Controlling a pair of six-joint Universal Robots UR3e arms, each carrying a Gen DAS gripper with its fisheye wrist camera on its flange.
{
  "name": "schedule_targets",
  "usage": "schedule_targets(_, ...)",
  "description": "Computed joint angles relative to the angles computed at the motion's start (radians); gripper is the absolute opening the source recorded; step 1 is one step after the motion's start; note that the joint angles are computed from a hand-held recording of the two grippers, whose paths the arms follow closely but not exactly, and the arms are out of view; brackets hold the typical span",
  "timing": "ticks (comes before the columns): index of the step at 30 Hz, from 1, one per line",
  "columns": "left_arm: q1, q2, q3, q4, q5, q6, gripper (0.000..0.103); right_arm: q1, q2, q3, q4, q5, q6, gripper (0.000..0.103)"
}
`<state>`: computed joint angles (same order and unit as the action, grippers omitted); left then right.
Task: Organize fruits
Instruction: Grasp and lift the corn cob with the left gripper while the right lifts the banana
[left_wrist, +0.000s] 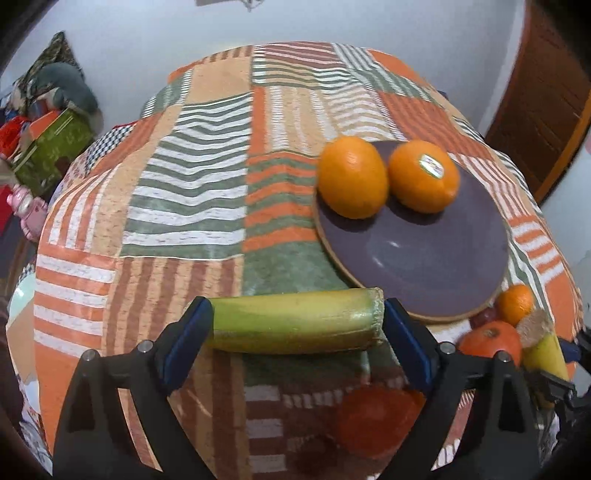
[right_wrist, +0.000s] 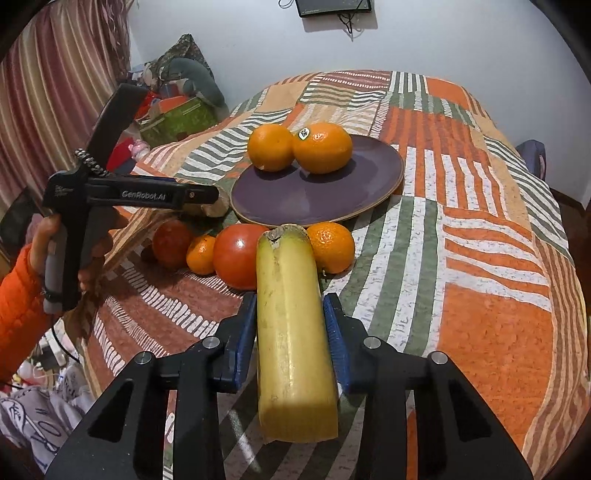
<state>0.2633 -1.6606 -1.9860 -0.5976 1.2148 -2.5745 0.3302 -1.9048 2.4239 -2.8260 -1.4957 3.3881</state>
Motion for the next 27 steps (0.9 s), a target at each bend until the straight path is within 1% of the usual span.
schedule_targets(4,0.004,-0.006,0.035,-0.05,-0.008,-0.005,0.093,-0.016,-0.022,0.005,0.009,0.015,0.005,0.032)
schedule_targets(6,0.019,0.029,0.018,-0.066,-0.03,0.039,0.093,-0.017,-0.039,0.016,-0.006,0.012,0.017,0.032)
schedule_targets(8,0.066,0.079,0.0,-0.102,-0.091,0.098,0.093,-0.005,-0.047,0.021,-0.024,-0.007,0.031,0.032)
schedule_targets(9,0.09,0.095,0.0,-0.118,-0.113,0.112,0.093,0.001,-0.048,0.019,-0.026,-0.016,0.036,0.032)
schedule_targets(12,0.138,0.102,0.031,-0.166,-0.128,0.157,0.093,-0.009,-0.059,0.016,-0.019,-0.015,0.031,0.032)
schedule_targets(14,0.159,0.096,0.045,-0.187,-0.111,0.204,0.093,-0.012,-0.066,0.008,-0.007,-0.024,0.031,0.032)
schedule_targets(15,0.163,0.096,0.041,-0.178,-0.098,0.217,0.093,-0.017,-0.075,0.008,-0.002,-0.025,0.03,0.032)
schedule_targets(18,0.167,0.09,0.011,-0.107,-0.045,0.249,0.093,-0.04,-0.111,0.01,0.02,-0.026,0.032,0.032)
schedule_targets(22,0.179,0.062,0.025,-0.141,-0.038,0.299,0.094,-0.073,-0.137,0.006,0.051,-0.047,0.019,0.032)
schedule_targets(25,0.167,0.049,0.014,-0.133,-0.023,0.337,0.094,-0.128,-0.167,0.009,0.088,-0.028,0.007,0.032)
schedule_targets(27,0.136,0.032,0.0,-0.086,0.005,0.352,0.094,-0.171,-0.191,0.018,0.109,-0.009,-0.006,0.032)
